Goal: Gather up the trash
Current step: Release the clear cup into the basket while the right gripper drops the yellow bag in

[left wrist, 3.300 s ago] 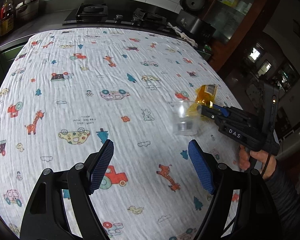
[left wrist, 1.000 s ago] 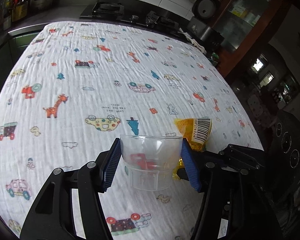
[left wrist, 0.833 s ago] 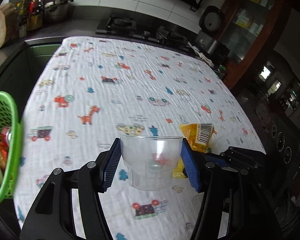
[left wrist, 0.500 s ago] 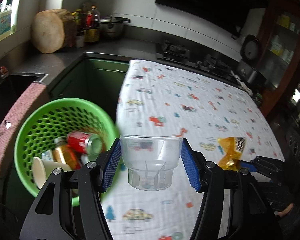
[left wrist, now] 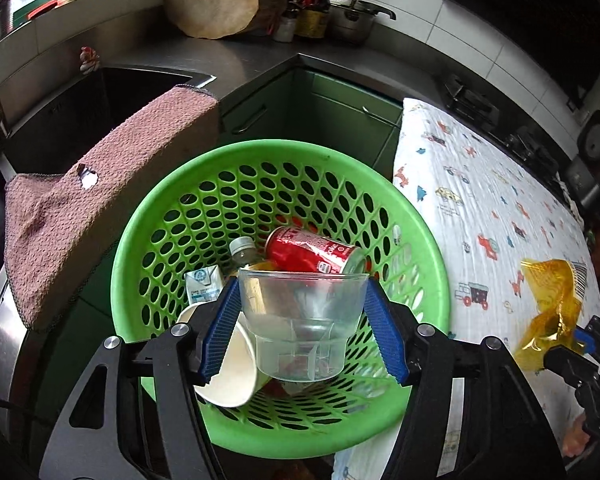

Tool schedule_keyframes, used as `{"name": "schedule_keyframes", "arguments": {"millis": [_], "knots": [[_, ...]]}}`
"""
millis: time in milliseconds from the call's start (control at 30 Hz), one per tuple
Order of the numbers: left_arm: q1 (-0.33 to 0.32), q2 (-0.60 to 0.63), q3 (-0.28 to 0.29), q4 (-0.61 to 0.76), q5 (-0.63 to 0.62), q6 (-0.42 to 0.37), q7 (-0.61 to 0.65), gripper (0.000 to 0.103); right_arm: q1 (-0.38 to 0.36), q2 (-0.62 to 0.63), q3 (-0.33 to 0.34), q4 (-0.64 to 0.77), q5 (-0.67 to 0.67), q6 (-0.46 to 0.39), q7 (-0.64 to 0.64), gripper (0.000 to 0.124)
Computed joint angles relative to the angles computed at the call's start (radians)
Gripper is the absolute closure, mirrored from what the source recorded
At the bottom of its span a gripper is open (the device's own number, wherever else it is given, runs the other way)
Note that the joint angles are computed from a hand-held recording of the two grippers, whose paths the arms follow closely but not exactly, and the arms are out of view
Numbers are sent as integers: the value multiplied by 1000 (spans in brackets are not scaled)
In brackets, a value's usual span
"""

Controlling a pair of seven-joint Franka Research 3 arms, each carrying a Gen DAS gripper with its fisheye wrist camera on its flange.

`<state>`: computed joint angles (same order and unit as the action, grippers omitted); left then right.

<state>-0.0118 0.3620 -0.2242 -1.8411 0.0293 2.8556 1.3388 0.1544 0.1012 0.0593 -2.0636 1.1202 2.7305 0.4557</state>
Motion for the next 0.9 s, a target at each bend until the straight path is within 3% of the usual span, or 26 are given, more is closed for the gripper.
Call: {"name": "schedule_keyframes", "arguments": {"millis": [433,700,900], "knots": [[23,-35,3,-42,-22,39,-11,32,-10,214,69,228,-115,-37,143,95],[23,-51,13,-54,-9,51,-19,28,-22,247,94,261,-144,-69,188,94],[45,-52,-9,-56,-40,63,3,26,-24,244,100,258,-139,-66,184,86]]}}
